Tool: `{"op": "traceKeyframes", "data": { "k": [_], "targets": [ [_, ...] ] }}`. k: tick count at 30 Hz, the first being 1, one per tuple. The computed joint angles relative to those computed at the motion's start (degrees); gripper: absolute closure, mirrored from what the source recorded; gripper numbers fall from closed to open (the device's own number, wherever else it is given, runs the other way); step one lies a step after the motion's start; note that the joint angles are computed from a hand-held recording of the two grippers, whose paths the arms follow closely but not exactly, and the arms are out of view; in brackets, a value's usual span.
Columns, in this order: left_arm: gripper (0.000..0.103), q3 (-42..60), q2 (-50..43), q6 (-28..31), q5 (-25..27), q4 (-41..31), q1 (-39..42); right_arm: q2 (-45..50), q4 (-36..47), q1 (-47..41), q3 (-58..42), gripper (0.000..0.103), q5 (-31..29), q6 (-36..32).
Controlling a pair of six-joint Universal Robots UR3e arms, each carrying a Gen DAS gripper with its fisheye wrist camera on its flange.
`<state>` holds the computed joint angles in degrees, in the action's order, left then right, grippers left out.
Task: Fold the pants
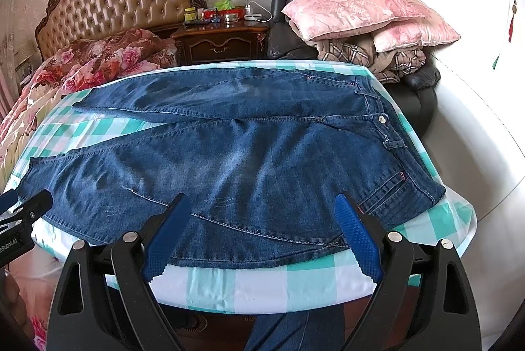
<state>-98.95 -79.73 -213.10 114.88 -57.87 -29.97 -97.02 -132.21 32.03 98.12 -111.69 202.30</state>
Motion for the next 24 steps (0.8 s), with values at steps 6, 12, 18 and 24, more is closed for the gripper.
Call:
{"op": "traceKeyframes", "data": {
  "k": [6,12,18,24],
  "targets": [
    [0.002,-0.1,0.0,-0.1,0.0,0.1,0.0,0.0,0.0,-0.1,0.0,0.017,0.1,-0.2],
    [0.002,-0.1,-0.1,-0.1,-0.1,0.1,0.0,-0.1,0.1,0.1,0.1,0.017,0.1,0.0],
    [0.002,-0.1,0.0,0.0,-0.2,0.1,0.0,-0.1,0.2,0.0,0.1,0.017,0.2,-0.1],
    [0.002,-3.0,1.0,0.4,-2.7,2.7,1.6,-3.3,0.5,-7.8,3.4,0.017,10.6,-1.4]
  ]
}}
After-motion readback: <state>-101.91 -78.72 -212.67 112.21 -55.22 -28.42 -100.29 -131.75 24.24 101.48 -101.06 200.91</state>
